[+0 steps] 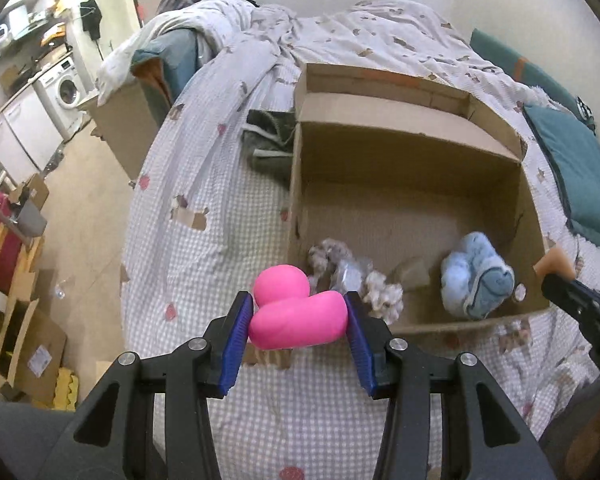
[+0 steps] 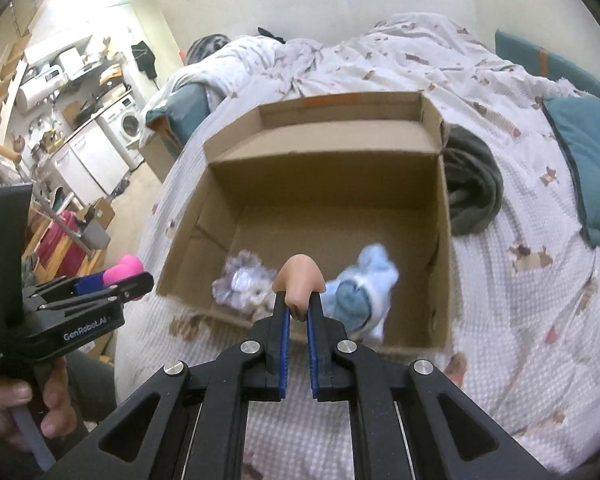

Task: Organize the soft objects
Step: 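Carry the pink duck and tan cylinder over the box with both tools, then open both tools to release the duck and cylinder into the box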

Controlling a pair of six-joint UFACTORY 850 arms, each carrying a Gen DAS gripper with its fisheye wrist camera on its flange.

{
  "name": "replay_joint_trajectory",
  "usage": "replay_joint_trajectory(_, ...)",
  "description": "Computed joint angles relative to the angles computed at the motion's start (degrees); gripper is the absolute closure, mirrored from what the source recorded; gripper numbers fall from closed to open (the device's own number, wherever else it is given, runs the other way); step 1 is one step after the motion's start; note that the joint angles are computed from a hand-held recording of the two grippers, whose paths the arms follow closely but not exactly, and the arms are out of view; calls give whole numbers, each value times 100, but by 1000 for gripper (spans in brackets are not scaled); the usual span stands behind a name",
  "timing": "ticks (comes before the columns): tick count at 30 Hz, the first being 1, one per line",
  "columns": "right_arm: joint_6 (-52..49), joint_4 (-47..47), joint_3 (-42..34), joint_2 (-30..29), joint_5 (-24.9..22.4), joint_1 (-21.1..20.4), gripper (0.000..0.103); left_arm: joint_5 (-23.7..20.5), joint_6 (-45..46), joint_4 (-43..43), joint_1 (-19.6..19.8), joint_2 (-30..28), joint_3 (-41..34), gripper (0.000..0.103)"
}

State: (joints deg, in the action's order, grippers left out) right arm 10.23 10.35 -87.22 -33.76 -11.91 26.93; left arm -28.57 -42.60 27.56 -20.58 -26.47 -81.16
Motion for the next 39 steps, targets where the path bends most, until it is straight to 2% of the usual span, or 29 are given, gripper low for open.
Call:
replay_joint_trajectory(8, -285, 153, -681, -424, -196, -249, 93, -133, 511, -232, -52, -600, -831, 60)
replay_joint_trajectory(12, -1239, 1150, -805, -553, -74, -326, 93, -104, 545, -135, -67, -903, -1122, 60)
replay_joint_trajectory(14, -1499, 1481, -804, -630, -63, -344, 93, 24, 699, -290, -45, -973, -1123, 60)
replay_joint_trajectory(17, -603, 573, -913, -806, -294, -313, 93, -49, 890, -580, -11, -1094, -1166, 60)
replay_joint_trajectory(20, -433, 263, -993, -913, -443, -279, 93, -48, 1265, -1124, 32, -1183, -1208, 60)
replay_joint_trajectory(23, -661, 507, -1040, -981, -528, -276, 93, 95, 1472, -1320, 20, -1171, -1153, 60)
replay_joint_trajectory(28, -1194, 927, -1151, -1061, -604, -227, 93, 164, 1331, -1042, -54, -1141, -1087, 61)
replay_joint_trajectory(32, -2081, 1700, -1220, -1116, -737, -226, 93, 167, 1375, -1098, -50, -1144, -1092, 61)
replay_joint_trajectory(39, -1995, 1669, -1297, -1190, -885, -238, 93, 233, 1346, -1086, -66, -1116, -1061, 61)
